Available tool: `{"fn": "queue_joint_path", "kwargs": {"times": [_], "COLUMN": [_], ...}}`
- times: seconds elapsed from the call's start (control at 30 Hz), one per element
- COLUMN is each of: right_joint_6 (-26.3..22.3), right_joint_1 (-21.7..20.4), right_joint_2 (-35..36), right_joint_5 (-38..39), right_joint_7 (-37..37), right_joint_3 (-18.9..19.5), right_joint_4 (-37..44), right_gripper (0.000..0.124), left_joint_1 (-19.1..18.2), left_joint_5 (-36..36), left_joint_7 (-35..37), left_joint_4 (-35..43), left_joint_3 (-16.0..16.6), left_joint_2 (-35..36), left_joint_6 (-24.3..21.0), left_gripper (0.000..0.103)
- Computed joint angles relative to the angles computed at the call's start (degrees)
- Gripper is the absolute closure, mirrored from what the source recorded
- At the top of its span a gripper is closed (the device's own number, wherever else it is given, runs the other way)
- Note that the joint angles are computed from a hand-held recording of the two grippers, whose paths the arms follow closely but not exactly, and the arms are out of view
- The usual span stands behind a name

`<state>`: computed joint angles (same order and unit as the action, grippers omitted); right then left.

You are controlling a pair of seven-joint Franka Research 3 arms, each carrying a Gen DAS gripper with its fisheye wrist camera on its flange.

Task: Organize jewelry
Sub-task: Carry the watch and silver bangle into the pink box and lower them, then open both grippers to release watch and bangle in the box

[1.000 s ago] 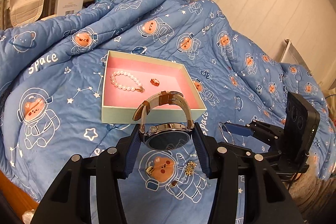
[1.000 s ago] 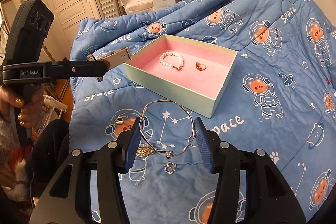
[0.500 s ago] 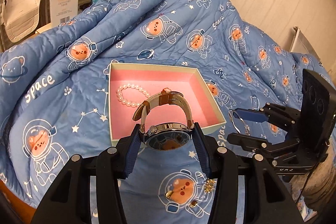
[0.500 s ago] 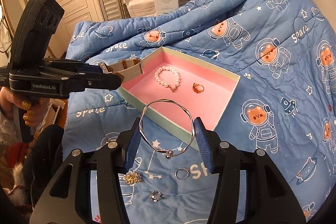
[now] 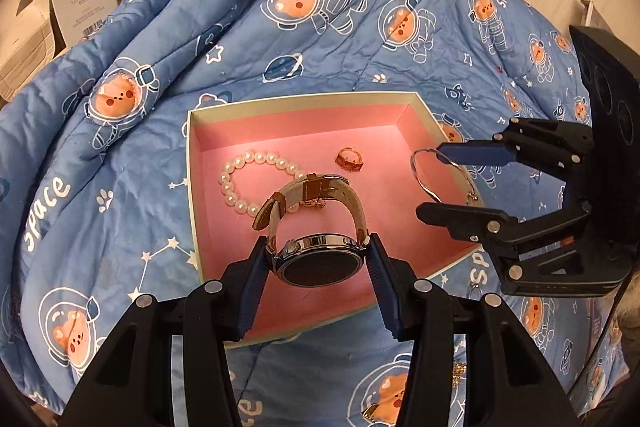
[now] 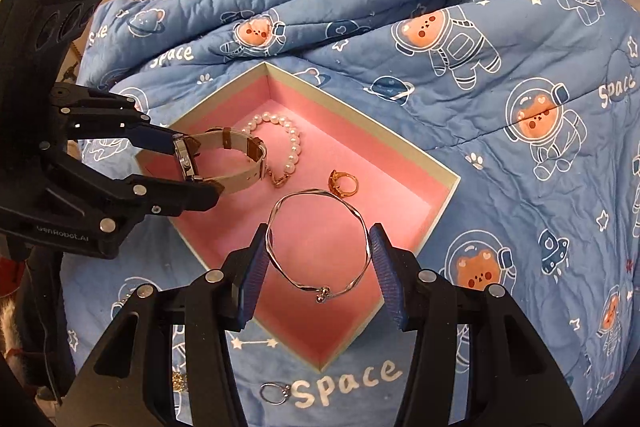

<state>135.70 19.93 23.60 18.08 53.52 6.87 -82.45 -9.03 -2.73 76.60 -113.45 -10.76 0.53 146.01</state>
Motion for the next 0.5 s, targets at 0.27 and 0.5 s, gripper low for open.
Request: {"fn": "queue_joint_path", "kwargs": {"times": [0.27,0.5], "right_joint_6": [-7.4,-15.09], "right_joint_1": [2.4,4.46], "right_joint_2": [7.56,12.48], "right_joint_5": [-6.41,-10.92], "right_joint_7": [-1.49,-2.88], "right_joint_3": [-0.94,-2.04], "right_joint_4": [11.24,18.94], "right_gripper": [0.073,0.073], "left_joint_1": [0.03,-0.1], "left_joint_5": [4.14,6.34], "left_joint_7": [1.2,2.23], "left_joint_4": [4.17,6.51], "left_joint_3": [-0.17,-0.53], "left_joint_2": [2.69,4.43], "left_joint_6": [-6.26,-9.7], "left_gripper": [0.056,0.055]}}
